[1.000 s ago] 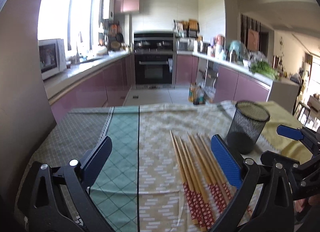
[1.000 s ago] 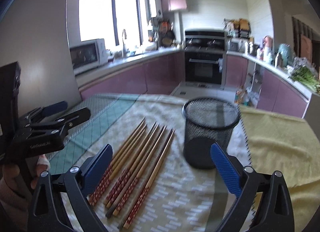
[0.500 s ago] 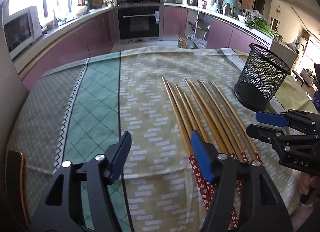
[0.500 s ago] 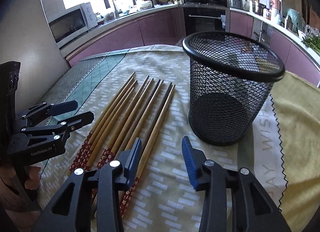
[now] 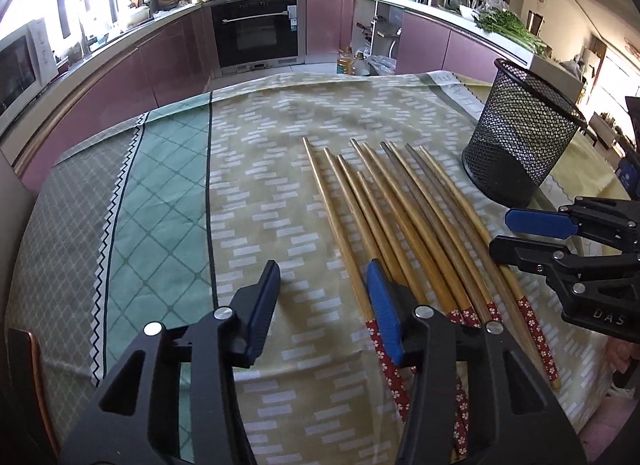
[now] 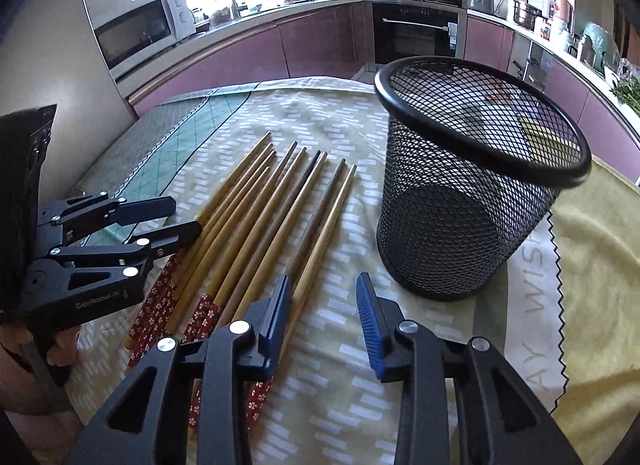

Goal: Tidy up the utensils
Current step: 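Lower the left gripper onto one chopstick while the right gripper grasps another chopstick, then lift both held chopsticks upright and lower them into the black mesh cup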

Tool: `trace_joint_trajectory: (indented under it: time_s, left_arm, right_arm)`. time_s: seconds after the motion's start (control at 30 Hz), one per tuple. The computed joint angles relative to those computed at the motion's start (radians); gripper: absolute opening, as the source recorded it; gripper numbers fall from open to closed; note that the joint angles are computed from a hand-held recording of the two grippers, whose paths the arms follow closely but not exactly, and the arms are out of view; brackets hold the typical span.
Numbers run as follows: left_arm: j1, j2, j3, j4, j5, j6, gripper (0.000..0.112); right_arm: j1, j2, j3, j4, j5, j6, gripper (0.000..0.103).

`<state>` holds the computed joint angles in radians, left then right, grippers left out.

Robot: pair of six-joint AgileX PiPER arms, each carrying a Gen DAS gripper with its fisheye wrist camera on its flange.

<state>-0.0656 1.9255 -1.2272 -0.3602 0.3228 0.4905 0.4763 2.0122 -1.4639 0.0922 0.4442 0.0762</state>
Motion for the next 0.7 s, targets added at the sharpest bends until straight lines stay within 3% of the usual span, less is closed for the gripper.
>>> trace_joint_trajectory:
  time_s: [0.17,0.27,0.33,0.37,0.4,0.6,0.7]
  left_arm:
    - [-0.006,0.033,-0.059,0.059,0.029,-0.051,0.041]
    - [-0.006,0.055,-0.101,0.054,0.057,-0.046,0.030]
    - [-0.008,0.058,-0.109,0.040,0.065,-0.036,0.021]
    - [-0.010,0.059,-0.112,0.032,0.068,-0.039,0.012]
    - [-0.010,0.059,-0.111,0.025,0.067,-0.042,0.010]
    - [-0.003,0.011,-0.039,-0.045,0.015,-0.008,0.008]
    - [0.021,-0.041,0.002,-0.195,0.027,0.138,0.008]
  right_arm:
    - [0.032,0.039,-0.057,-0.125,0.033,0.100,0.031]
    - [0.022,0.040,-0.052,-0.086,0.017,0.077,0.027]
    - [0.001,0.039,-0.048,0.018,0.010,-0.001,0.011]
    - [-0.016,0.040,-0.048,0.110,0.013,-0.072,0.010]
    - [-0.030,0.037,-0.042,0.164,0.011,-0.110,0.007]
    - [-0.055,-0.014,0.036,0.326,-0.031,-0.259,0.006]
    - [-0.075,-0.073,0.102,0.474,-0.055,-0.413,0.006]
